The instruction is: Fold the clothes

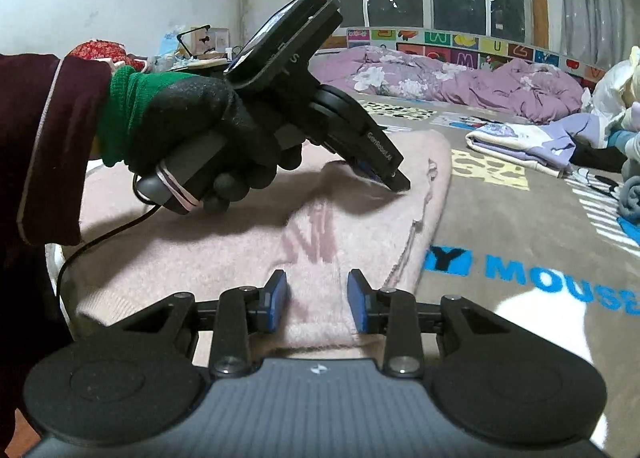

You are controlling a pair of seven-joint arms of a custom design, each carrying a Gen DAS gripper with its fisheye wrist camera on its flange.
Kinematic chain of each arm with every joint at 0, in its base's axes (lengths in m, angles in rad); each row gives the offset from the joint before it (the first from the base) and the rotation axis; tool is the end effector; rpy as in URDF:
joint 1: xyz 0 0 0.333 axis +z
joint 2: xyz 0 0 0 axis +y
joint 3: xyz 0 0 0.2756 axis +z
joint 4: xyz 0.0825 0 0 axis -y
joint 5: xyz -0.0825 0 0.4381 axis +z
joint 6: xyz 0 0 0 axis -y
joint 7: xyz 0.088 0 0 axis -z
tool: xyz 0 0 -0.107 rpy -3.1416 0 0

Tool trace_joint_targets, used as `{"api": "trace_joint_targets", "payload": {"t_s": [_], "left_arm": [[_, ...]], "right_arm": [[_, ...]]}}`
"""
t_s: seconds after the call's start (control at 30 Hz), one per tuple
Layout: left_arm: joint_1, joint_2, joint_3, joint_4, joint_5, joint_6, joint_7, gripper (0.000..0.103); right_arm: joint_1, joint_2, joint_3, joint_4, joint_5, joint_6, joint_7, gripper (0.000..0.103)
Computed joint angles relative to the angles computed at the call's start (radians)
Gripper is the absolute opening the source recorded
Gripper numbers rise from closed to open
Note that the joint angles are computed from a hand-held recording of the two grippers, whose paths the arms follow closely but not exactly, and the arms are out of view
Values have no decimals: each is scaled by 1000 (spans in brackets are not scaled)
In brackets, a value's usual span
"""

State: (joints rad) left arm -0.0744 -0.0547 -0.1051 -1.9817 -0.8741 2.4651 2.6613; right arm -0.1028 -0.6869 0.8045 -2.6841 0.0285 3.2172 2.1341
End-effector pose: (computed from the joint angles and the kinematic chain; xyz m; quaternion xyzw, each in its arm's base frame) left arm 0.6268 -0.1133 0.4897 -0.3754 0.8275 -0.4005 0.1181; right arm 0.3739 0.3073 0.4461 -0.6729 0.5176 -0.2981 0.4363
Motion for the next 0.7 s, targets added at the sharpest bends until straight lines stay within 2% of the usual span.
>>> {"api": "trace_joint_targets", "payload": {"t_s": [0.07, 0.13, 0.23, 0.4, 0.5, 0.57, 0.63, 0.7], "left_arm": [[8, -12, 12, -2, -73, 16, -11, 26], [18, 3, 19, 17, -86, 64, -85, 28], [48, 74, 22, 104, -55, 32, -227, 28], [91, 182, -17, 225, 16, -38, -376, 28], [114, 200, -45, 236, -3, -57, -395, 28], [124, 178, -59, 209, -38, -33, -360, 10], [126, 147, -62, 176, -84, -3, -307, 9], [119, 133, -55, 163, -79, 11, -297, 9]], "right_arm": [[-8, -38, 19, -19, 13, 10, 23, 34], [-27, -92, 52, -37, 29, 19, 52, 34], [-38, -141, 75, -59, 44, 41, 76, 34], [-15, -76, 36, -42, 34, 42, 20, 34], [-11, -43, 25, -30, 43, 44, 3, 35], [-4, -25, 14, -28, 53, 54, -6, 35], [13, -2, -7, -29, 71, 81, -16, 36], [36, 20, -30, -30, 96, 103, -36, 36]]}}
